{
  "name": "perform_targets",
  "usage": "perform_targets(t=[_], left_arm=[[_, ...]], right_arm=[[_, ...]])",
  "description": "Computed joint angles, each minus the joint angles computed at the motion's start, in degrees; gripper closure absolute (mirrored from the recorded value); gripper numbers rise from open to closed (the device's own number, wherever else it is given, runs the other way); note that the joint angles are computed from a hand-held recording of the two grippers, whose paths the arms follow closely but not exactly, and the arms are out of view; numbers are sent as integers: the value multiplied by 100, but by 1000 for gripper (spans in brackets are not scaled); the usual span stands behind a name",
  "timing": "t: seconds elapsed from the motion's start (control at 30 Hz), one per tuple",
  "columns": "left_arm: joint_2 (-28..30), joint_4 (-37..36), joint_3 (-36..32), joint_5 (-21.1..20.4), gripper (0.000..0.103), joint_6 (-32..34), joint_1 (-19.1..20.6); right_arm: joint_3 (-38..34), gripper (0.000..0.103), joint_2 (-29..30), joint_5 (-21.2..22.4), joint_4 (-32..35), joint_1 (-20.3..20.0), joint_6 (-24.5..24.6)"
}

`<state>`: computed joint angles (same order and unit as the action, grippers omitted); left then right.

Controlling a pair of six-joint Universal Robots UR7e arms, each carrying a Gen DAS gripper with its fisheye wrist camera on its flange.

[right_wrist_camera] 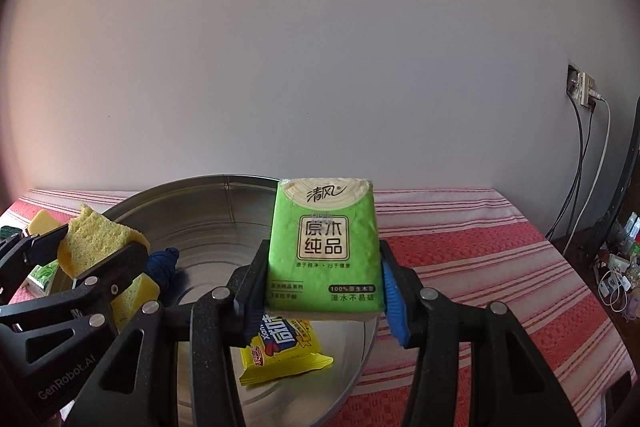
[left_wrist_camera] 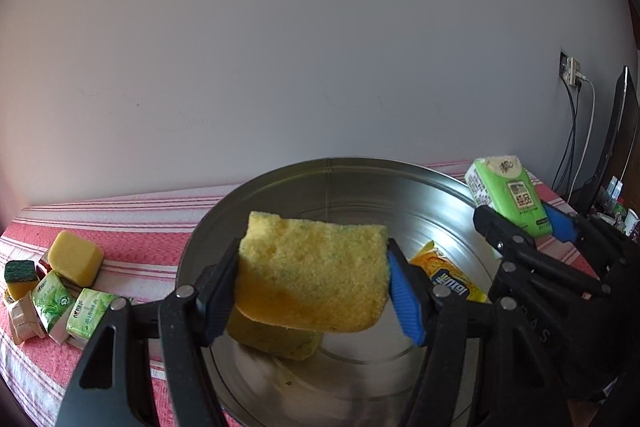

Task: Organize objects
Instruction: 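Carry both items over the tin and open both grippers to drop them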

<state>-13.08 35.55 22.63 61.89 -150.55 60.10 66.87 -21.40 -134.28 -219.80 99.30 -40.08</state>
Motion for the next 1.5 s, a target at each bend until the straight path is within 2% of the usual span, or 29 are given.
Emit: perform_targets(t=[0.1, 0.2, 0.47, 0.67, 0.73, 0.9, 0.93, 1.03, 1.1, 1.13, 1.2, 1.23, 1.3, 1.37, 1.5], left_arm=[[-8, 8, 48, -33, 36, 10, 12], [31, 73, -36, -111, 36, -41, 23], [-175, -147, 331, -179, 36, -34, 48], [-108, -143, 217, -232, 36, 28, 56], [1, -138, 61, -245, 36, 80, 68], [-6, -319, 128, -315, 34, 245, 51], [-96, -470, 310, -319, 34, 286, 42], [-188, -609, 472, -407, 24, 221, 34], [-166, -494, 369, -411, 6, 42, 52], [-284, -656, 572, -402, 1, 11, 55], [-526, -990, 1007, -316, 1, 58, 59], [-531, -978, 1012, -286, 1, 77, 60], [-593, -1030, 1129, -265, 1, 114, 54], [-573, -1092, 1119, -245, 1, 182, 65], [-824, -1327, 1521, -266, 1, 174, 47]], right_arm=[[-52, 51, 3, -12, 241, -20, 117], [-135, 51, 40, 29, 321, -144, -18], [-185, 51, 83, -40, 466, -111, 42], [-164, 51, 89, -94, 547, -30, 149], [-93, 51, 44, -31, 539, -60, 168], [22, 50, -53, 215, 604, -173, 239], [39, 50, -59, 247, 596, -178, 230], [-12, 46, -10, 153, 409, -174, 184], [15, 37, -23, 122, 213, -185, 270], [75, 31, -54, 151, 97, -196, 355], [234, 24, -142, 307, -101, -234, 571], [285, 21, -166, 363, -192, -245, 651], [323, 20, -180, 420, -302, -252, 707], [285, 20, -142, 412, -429, -238, 628], [272, 18, -73, 523, -843, -204, 436]])
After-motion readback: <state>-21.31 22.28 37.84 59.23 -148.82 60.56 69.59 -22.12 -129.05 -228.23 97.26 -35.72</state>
